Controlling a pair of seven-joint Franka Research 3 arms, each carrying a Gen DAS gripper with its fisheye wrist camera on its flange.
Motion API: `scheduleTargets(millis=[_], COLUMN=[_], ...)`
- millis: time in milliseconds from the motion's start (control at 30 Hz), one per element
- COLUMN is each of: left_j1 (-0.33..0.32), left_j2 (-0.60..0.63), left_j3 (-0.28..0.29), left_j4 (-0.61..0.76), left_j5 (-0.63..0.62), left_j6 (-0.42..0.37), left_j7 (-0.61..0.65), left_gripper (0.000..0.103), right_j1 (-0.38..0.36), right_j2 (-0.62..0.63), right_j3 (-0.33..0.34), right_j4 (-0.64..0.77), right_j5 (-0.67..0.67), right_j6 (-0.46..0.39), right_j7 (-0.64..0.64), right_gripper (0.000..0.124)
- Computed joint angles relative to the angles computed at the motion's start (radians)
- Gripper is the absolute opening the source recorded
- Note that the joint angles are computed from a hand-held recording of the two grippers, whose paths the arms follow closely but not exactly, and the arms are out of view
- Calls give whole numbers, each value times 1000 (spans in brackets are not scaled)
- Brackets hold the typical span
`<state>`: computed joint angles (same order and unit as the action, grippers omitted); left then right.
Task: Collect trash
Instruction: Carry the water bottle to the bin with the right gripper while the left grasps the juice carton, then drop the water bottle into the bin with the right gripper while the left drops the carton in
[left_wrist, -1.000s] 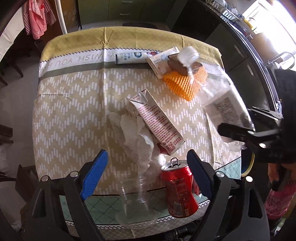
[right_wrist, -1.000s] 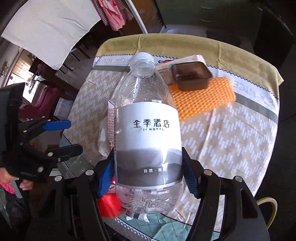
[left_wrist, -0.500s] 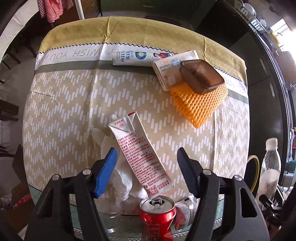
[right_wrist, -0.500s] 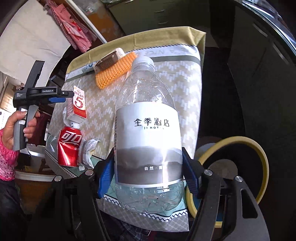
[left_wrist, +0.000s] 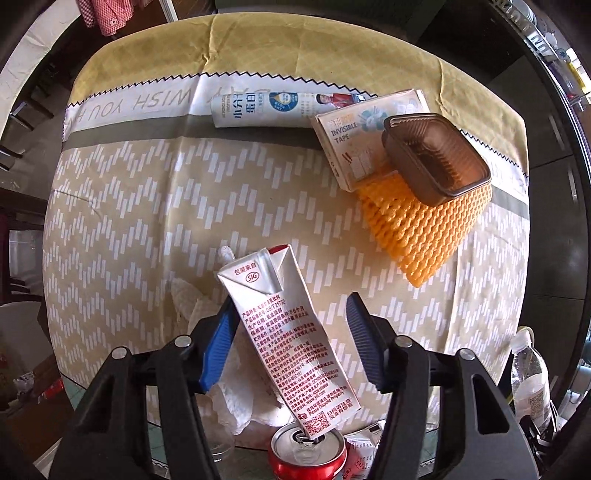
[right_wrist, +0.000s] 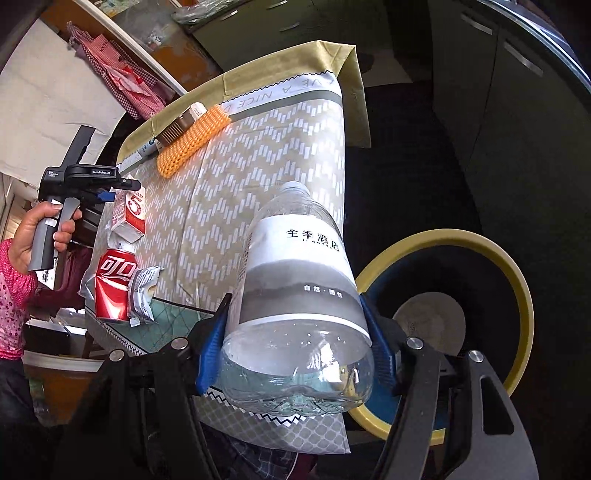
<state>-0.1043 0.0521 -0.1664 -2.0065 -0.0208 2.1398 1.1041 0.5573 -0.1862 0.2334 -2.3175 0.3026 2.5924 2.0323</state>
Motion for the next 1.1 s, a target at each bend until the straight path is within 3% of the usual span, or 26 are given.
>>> scheduleTargets(millis=[133, 400, 533, 833, 933, 1100], left_j1=[-11, -27, -56, -132, -159, -179], left_j2=[25, 18, -23, -130, -158, -192], left_j3=[-8, -26, -42, -68, -75, -56], left_j4=[21, -4, -46, -109, -127, -125], left_j5=[27, 5, -7, 28, 41, -46], left_j6=[-14, 32, 74, 146, 171, 192], left_j7=[-2, 61, 88, 101, 113, 235], left_gripper=[37, 34, 33, 33, 33, 33], right_j1=[1, -43, -82, -82, -71, -58], right_j2=[-57, -279, -321, -248, -274, -354], right_j3=[9, 48, 61, 15, 9, 14], right_j4=[-41, -210, -273, -345, -368, -419], right_j5=[-20, -89, -129, -96, -73, -47], right_j6=[-6, -73, -116, -36, -2, 31], right_j7=[28, 172, 246, 254, 249, 264], right_gripper=[65, 65, 65, 67, 67, 68])
